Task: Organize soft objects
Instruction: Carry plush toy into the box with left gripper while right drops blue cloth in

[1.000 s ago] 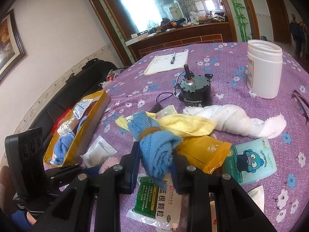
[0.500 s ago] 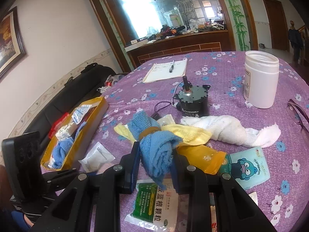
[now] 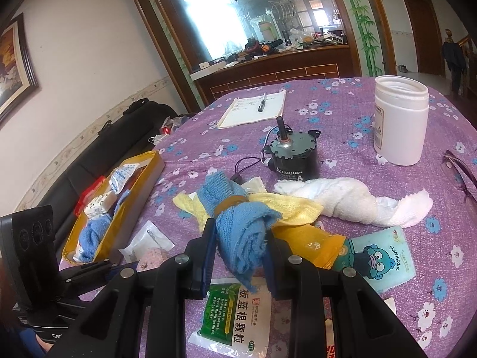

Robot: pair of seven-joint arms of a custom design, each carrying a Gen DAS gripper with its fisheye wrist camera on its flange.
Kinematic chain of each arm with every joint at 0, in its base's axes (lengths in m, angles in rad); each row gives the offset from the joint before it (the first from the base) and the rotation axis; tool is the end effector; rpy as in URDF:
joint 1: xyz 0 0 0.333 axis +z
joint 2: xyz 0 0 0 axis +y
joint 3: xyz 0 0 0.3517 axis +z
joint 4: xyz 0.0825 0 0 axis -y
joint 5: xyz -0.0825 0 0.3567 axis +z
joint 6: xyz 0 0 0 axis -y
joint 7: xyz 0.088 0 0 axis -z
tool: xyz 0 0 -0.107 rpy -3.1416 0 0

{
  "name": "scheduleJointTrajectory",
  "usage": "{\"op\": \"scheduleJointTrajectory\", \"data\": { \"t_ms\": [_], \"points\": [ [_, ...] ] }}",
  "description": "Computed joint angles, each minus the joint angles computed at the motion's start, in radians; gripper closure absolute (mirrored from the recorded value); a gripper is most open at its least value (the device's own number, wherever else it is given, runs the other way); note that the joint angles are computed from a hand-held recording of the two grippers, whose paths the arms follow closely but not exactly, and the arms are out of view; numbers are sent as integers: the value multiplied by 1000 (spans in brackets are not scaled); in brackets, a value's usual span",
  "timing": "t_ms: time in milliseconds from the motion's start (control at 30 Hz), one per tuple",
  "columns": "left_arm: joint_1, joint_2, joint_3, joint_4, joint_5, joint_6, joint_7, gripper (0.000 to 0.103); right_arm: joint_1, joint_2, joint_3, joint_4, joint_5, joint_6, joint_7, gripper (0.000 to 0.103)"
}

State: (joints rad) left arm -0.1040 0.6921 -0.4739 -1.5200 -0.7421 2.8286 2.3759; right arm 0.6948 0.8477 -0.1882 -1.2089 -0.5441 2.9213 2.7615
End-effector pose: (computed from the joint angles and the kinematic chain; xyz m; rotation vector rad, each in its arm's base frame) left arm 0.6860 -0.2985 0.3862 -1.3942 2.4408 -1.3548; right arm 0.6559 0.4702 0.4017 -1.5276 1.6460 -0.4708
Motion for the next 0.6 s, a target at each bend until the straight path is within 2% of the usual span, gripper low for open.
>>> {"op": "scheduleJointTrajectory", "data": {
  "t_ms": [400, 533, 600],
  "points": [
    [34, -6, -38, -15, -46, 15, 43, 57, -7, 4, 11, 5, 17, 6, -22, 72],
    [51, -18, -48, -22, -85, 3, 61, 57, -5, -1, 6, -8, 20, 22, -18, 72],
    [78, -32, -71, -36, -126, 1, 98, 57, -4, -1, 5, -8, 20, 22, -20, 72]
  ]
}}
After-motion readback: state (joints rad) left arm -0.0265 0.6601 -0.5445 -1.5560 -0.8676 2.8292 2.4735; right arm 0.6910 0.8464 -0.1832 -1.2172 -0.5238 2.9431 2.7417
